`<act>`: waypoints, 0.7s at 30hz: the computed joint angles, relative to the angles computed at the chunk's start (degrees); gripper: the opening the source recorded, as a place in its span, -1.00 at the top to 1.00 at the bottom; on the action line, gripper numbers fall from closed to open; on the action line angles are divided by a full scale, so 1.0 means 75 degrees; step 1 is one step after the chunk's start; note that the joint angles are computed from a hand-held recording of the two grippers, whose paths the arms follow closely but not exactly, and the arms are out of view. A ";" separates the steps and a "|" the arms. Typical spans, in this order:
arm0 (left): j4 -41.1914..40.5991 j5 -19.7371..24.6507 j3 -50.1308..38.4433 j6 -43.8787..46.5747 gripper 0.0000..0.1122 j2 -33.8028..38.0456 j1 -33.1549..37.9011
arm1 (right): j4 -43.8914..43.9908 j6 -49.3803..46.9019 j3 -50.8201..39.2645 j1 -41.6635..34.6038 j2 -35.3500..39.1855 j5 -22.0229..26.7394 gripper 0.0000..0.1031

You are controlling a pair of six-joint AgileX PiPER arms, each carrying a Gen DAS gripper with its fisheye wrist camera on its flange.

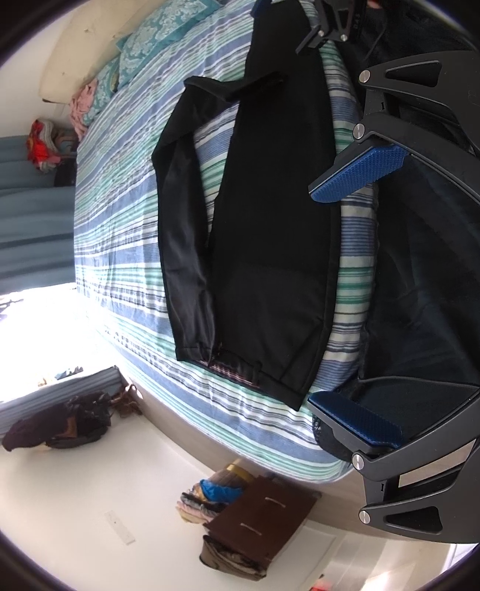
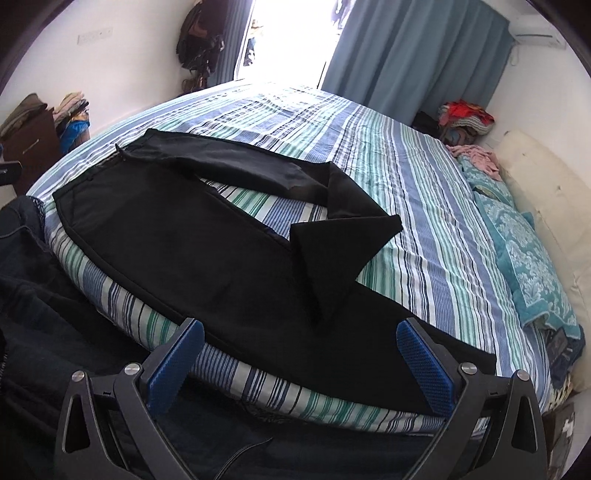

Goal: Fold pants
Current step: 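Move the right gripper to the trouser leg hem and close on it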

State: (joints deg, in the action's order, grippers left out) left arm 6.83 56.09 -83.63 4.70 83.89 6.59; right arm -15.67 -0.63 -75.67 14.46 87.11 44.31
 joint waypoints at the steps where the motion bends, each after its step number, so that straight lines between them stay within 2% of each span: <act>1: 0.0044 0.0039 -0.0016 -0.0057 -0.82 0.0021 0.0004 | -0.0013 -0.0184 -0.0031 -0.0017 0.0250 -0.0261 -1.00; 5: 0.0195 0.0179 -0.0062 -0.0242 -0.82 0.0079 -0.0006 | 0.0134 -0.0512 -0.0608 -0.0216 0.1384 -0.0699 -0.99; 10: 0.0382 0.0338 -0.0121 -0.0399 -0.82 0.0165 -0.0109 | -0.0453 0.0221 -0.1237 -0.0255 0.2265 -0.1062 -0.99; 14: 0.0556 0.0395 -0.0173 -0.0465 -0.82 0.0234 -0.0331 | -0.0594 0.0561 -0.1837 -0.0298 0.2880 -0.0953 -0.99; 21: 0.0769 0.0518 -0.0239 -0.0574 -0.82 0.0360 -0.0575 | -0.0376 0.0518 -0.2228 -0.0337 0.3293 -0.0877 -0.99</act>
